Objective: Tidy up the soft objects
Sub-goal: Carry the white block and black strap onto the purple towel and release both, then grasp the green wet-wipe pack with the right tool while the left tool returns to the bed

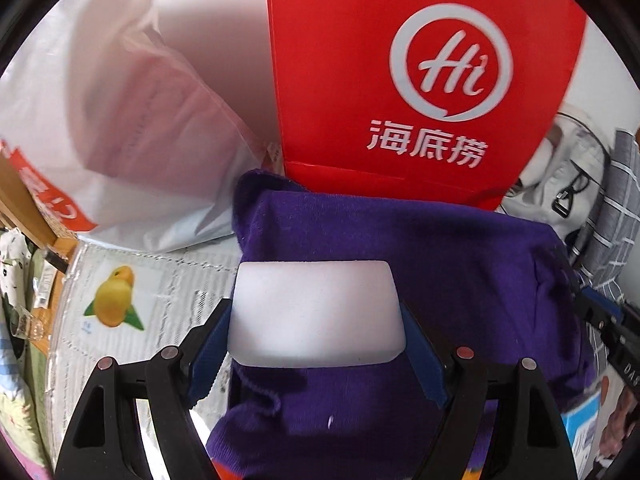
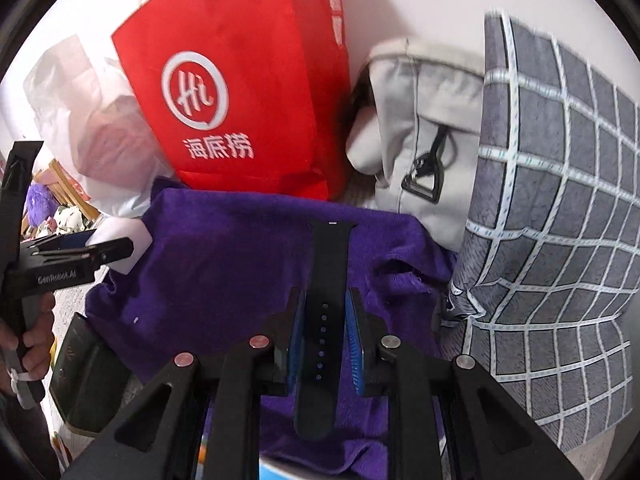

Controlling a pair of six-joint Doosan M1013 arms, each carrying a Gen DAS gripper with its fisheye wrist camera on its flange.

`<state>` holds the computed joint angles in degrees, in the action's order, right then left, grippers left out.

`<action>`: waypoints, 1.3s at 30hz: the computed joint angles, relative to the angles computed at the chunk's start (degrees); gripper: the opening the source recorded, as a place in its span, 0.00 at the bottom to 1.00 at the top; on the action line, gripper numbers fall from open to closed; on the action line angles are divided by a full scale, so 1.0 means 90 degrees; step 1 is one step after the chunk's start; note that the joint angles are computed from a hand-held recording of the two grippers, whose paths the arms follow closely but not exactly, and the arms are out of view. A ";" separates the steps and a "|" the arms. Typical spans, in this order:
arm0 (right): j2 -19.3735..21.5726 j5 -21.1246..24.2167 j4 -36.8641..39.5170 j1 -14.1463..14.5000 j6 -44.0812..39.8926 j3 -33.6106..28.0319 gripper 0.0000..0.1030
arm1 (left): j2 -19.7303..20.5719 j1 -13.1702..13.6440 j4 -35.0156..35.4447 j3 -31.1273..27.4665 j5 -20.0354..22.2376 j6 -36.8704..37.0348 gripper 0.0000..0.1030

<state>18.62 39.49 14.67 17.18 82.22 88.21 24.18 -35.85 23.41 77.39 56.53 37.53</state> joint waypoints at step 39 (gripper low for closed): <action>-0.0593 -0.0207 -0.0564 0.0280 0.0862 0.0564 0.64 | -0.0698 0.0028 -0.0312 0.0711 -0.0704 -0.0200 0.81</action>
